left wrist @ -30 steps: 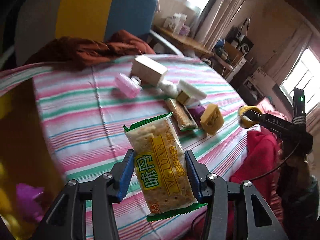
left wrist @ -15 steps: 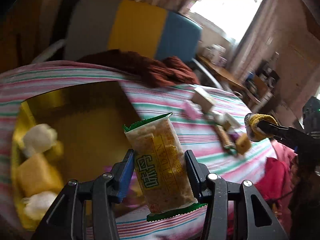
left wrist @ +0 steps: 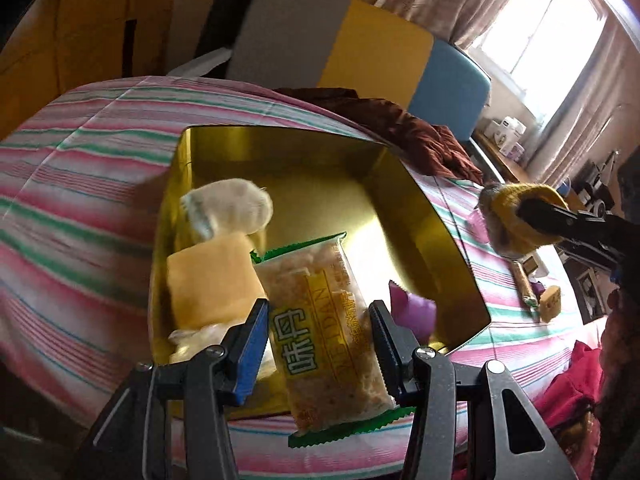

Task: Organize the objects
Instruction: 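Carry the sock and cracker packet into the gold tray and open both grippers, then withdraw both open grippers from the gold tray toward the item pile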

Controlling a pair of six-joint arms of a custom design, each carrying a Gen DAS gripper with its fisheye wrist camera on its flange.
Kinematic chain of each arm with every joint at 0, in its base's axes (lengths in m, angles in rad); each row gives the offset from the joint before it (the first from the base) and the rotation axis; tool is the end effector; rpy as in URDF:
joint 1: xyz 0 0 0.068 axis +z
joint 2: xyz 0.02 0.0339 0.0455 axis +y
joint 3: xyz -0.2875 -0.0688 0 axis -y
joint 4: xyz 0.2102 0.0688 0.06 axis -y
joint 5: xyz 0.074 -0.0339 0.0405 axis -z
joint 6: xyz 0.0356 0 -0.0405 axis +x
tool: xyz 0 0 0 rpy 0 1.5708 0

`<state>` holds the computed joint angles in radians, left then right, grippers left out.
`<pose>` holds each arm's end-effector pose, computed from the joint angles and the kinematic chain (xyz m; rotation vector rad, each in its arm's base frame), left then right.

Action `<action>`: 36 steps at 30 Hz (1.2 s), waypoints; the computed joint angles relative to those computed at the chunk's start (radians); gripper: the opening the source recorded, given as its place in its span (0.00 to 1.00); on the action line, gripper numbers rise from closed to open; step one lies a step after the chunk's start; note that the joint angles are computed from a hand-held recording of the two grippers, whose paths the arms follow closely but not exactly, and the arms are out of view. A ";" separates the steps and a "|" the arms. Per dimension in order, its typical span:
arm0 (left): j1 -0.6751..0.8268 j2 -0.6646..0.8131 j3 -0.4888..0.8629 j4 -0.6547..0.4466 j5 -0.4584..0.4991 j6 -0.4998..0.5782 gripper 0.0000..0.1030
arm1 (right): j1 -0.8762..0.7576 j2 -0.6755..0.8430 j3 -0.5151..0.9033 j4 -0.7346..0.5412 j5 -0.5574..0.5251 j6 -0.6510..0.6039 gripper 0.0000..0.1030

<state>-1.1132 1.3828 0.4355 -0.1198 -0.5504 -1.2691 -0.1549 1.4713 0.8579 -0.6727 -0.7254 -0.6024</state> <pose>0.0998 -0.1605 0.1689 -0.3658 2.4126 -0.3270 0.2271 -0.0116 0.2311 -0.6916 2.4227 0.7538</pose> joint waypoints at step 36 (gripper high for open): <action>-0.081 -0.048 0.103 -0.281 -0.159 -0.141 0.75 | 0.248 0.008 -0.153 0.281 0.171 0.268 0.59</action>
